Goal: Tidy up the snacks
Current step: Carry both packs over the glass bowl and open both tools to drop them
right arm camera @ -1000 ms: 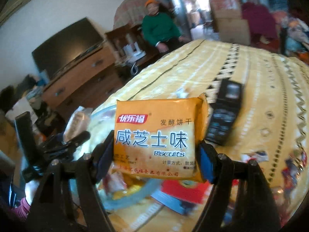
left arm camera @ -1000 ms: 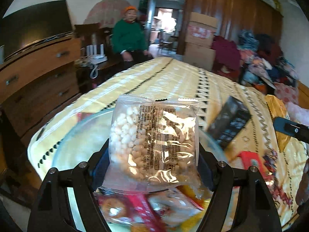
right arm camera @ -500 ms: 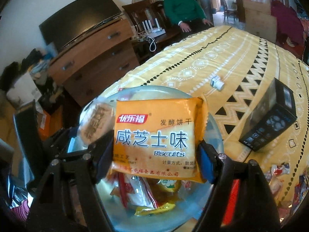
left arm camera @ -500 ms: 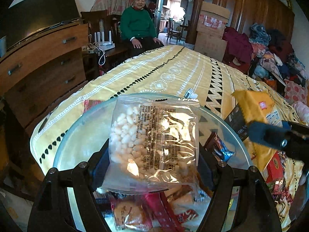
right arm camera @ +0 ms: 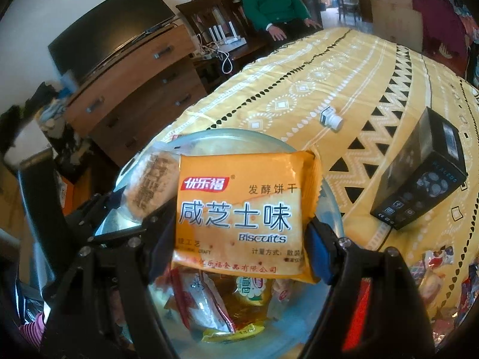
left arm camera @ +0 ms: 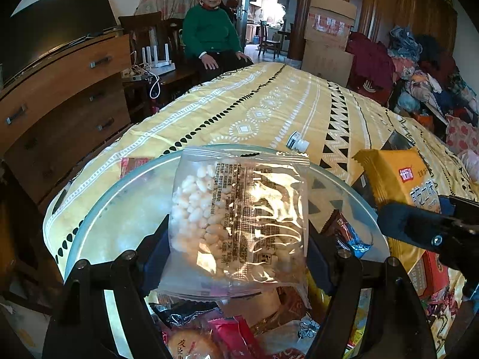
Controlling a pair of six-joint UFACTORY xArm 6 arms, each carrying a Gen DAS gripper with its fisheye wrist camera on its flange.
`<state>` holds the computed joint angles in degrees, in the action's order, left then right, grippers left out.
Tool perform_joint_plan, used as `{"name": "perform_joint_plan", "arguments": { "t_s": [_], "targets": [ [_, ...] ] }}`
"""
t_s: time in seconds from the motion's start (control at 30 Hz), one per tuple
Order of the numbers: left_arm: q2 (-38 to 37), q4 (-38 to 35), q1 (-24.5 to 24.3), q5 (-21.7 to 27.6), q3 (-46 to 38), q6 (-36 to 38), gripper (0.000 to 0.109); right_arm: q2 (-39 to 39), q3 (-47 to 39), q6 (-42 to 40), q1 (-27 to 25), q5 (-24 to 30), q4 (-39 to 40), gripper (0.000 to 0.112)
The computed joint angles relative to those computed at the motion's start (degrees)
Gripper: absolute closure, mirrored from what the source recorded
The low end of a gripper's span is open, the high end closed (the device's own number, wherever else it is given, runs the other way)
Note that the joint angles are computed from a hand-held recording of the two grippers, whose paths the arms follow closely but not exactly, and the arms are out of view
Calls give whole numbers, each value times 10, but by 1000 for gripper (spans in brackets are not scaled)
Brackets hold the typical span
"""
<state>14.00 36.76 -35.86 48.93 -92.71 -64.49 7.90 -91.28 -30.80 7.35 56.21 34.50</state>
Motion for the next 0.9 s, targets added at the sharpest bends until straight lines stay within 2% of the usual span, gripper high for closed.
{"name": "perform_joint_plan", "arguments": {
  "t_s": [0.53,0.87,0.9],
  "targets": [
    [10,-6,2,2,-11,5,29,18,-9,4,-3,9,3,34],
    [15,-58,16,-3,-2,16,27,12,-5,7,2,5,0,30],
    [15,-61,15,0,-1,16,24,9,-3,5,3,4,0,29]
  ]
}}
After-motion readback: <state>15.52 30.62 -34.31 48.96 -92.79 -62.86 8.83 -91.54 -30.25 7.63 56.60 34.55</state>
